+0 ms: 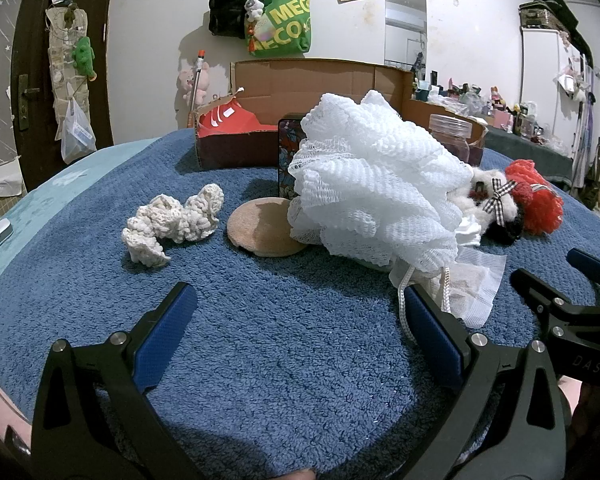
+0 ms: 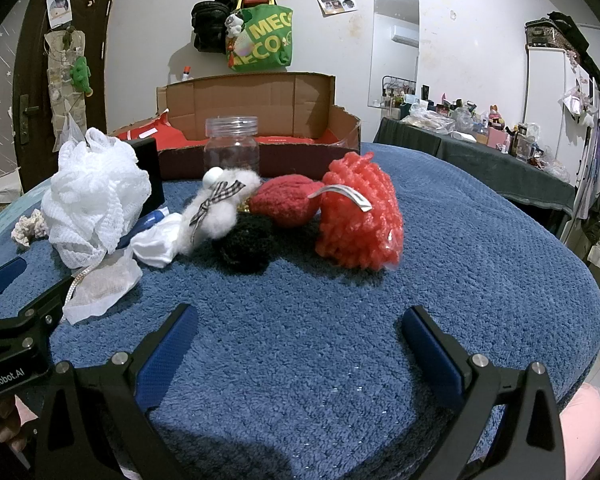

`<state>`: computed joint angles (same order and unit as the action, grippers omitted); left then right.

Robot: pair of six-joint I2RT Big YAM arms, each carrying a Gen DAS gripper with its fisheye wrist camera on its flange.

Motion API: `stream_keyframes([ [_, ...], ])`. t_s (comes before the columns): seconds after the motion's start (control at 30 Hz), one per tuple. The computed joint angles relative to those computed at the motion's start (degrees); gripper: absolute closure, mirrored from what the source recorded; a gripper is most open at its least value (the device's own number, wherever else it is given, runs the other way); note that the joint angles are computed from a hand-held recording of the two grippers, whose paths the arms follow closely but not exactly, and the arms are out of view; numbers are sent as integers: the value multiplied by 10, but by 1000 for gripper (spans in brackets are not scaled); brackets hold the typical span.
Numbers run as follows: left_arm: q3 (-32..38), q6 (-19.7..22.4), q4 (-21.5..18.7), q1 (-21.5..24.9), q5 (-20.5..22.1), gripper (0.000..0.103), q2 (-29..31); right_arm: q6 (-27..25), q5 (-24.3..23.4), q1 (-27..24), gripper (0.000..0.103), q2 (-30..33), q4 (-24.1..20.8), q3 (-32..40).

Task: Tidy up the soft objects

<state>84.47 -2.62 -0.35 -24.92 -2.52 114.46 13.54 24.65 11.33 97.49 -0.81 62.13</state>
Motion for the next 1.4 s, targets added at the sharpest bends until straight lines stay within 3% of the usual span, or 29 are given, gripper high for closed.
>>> stream_keyframes([
  [0.9, 0, -1, -1, 0, 1, 0, 0, 0, 0, 1, 0, 0, -2, 1],
  [1.4, -4, 2, -1, 4, 28, 0, -15, 2, -13, -4, 0, 2, -6, 7],
])
